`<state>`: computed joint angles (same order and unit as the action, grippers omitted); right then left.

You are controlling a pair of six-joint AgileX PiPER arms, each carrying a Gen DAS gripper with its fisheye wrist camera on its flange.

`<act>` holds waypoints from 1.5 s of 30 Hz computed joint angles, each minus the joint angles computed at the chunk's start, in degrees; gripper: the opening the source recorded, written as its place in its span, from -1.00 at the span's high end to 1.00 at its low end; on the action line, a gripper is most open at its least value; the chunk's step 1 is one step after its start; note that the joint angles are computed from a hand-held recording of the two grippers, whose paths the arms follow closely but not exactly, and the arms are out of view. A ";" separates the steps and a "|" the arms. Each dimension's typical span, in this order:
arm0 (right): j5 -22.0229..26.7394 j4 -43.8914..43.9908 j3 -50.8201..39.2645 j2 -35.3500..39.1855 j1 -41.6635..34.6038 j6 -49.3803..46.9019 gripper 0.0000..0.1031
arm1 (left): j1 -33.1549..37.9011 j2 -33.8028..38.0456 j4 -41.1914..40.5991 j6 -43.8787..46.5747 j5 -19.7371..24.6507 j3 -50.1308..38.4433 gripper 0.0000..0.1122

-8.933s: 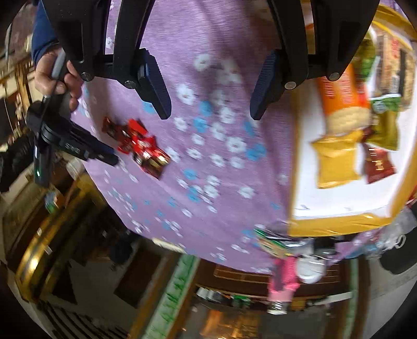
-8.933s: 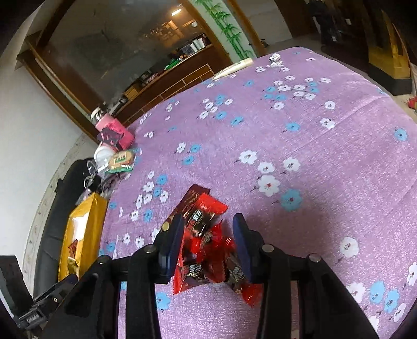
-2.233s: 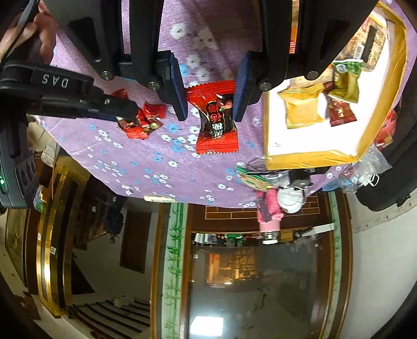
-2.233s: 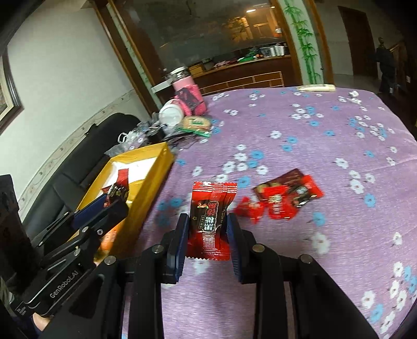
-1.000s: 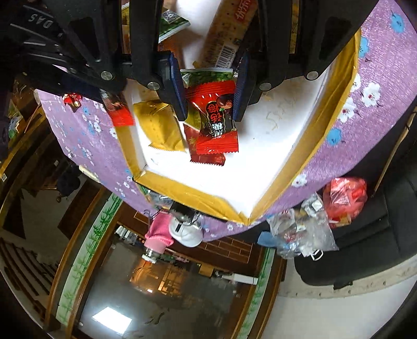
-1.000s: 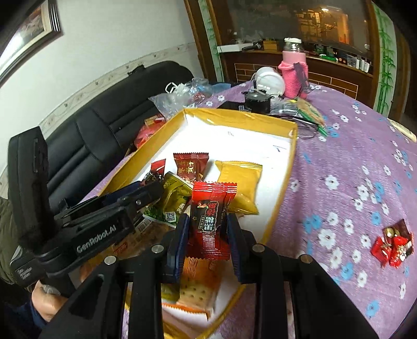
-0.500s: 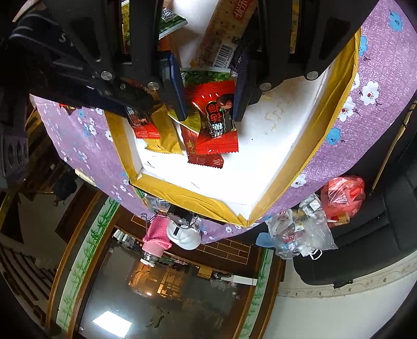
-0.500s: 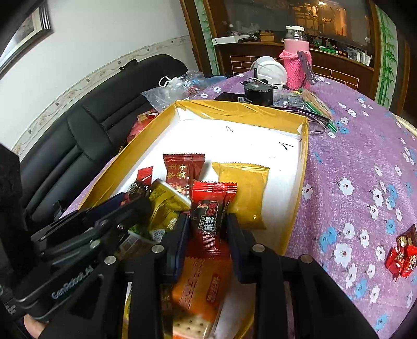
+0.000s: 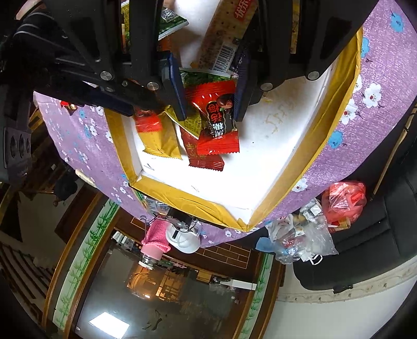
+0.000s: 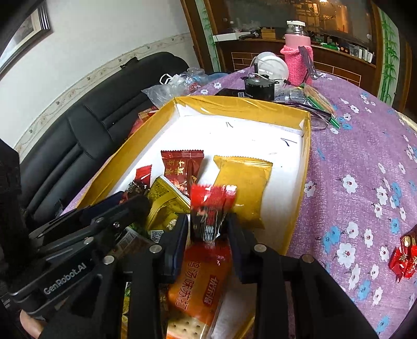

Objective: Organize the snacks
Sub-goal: 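Lower the candies into the box and open both tools, then grasp a red candy with the left tool while the right grasps another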

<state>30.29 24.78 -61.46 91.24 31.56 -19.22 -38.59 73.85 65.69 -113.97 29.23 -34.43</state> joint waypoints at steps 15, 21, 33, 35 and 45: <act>5.43 11.36 6.27 -11.00 -14.40 -14.40 0.29 | -7.08 -2.13 0.90 -1.44 7.39 -2.18 -0.01; 10.54 15.77 7.05 -12.58 -28.19 -22.79 0.29 | -11.64 0.35 -1.09 3.01 11.12 -6.73 -0.13; 7.31 28.01 3.09 -0.64 -51.07 -35.62 0.49 | -20.48 14.28 -6.79 15.62 14.38 -24.19 -0.13; 6.01 28.69 2.45 1.26 -51.30 -35.64 0.53 | -20.81 17.12 -8.56 18.39 13.44 -27.74 -0.13; 18.78 25.78 -1.08 5.68 -50.30 -36.54 0.57 | -21.80 27.69 -15.87 30.44 12.91 -41.26 -0.12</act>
<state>49.07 50.57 -62.54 96.91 -18.74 -55.76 -60.39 101.53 49.82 -83.53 42.15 -75.68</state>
